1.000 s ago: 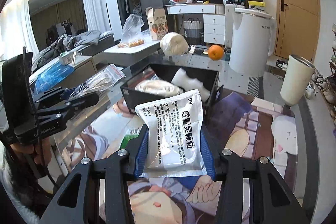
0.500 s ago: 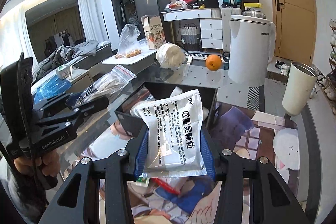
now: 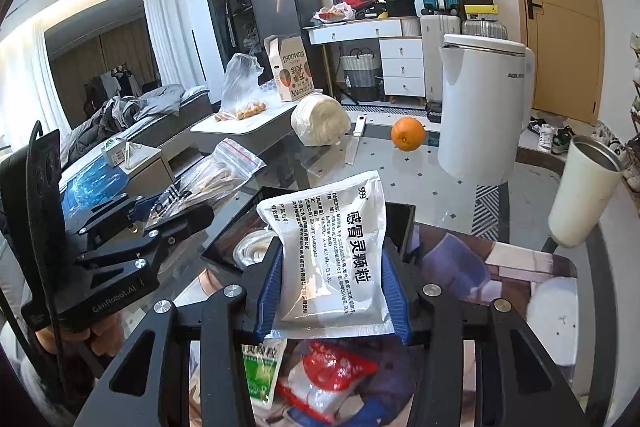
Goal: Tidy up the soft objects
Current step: 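Lift and carry the adidas bag and white packet over the black box, then lower both held items into the black box and open both grippers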
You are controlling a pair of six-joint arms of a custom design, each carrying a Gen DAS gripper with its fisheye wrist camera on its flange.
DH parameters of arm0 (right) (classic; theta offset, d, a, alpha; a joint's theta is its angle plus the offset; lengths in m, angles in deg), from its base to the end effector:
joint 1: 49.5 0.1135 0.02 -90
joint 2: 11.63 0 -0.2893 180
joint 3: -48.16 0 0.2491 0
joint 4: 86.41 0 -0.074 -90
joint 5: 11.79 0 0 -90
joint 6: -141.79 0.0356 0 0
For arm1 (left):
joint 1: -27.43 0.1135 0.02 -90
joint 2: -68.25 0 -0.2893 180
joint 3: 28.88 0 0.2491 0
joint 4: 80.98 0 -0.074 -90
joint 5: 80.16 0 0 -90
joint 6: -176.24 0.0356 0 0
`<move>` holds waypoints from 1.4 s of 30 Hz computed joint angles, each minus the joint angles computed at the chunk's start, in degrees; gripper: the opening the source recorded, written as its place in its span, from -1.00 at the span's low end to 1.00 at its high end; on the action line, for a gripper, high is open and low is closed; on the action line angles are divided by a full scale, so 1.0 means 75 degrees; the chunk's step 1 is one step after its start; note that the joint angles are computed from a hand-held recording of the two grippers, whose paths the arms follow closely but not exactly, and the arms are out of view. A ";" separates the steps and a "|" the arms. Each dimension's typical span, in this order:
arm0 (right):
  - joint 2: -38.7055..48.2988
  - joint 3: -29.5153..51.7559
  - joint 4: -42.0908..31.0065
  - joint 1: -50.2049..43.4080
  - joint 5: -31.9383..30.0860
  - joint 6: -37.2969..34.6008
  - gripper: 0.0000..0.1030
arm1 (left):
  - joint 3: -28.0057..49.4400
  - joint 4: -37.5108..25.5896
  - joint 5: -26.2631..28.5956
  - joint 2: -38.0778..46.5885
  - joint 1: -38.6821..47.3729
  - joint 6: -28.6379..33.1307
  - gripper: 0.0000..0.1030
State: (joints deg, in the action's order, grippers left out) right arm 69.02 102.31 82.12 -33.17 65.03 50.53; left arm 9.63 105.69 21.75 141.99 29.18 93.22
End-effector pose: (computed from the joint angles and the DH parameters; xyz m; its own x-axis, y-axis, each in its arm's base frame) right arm 0.2679 0.0870 0.2210 -0.5805 -0.1924 -0.7912 -0.4591 0.8798 0.1229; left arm 0.2382 -0.0001 0.1955 -0.4559 0.1050 -0.8838 0.2082 0.9780 0.0088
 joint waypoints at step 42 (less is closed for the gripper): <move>0.3217 0.2825 -0.1709 0.0594 0.1275 -0.0902 0.02 | 0.0960 0.0609 -0.0228 0.2073 -0.0320 0.0016 -0.22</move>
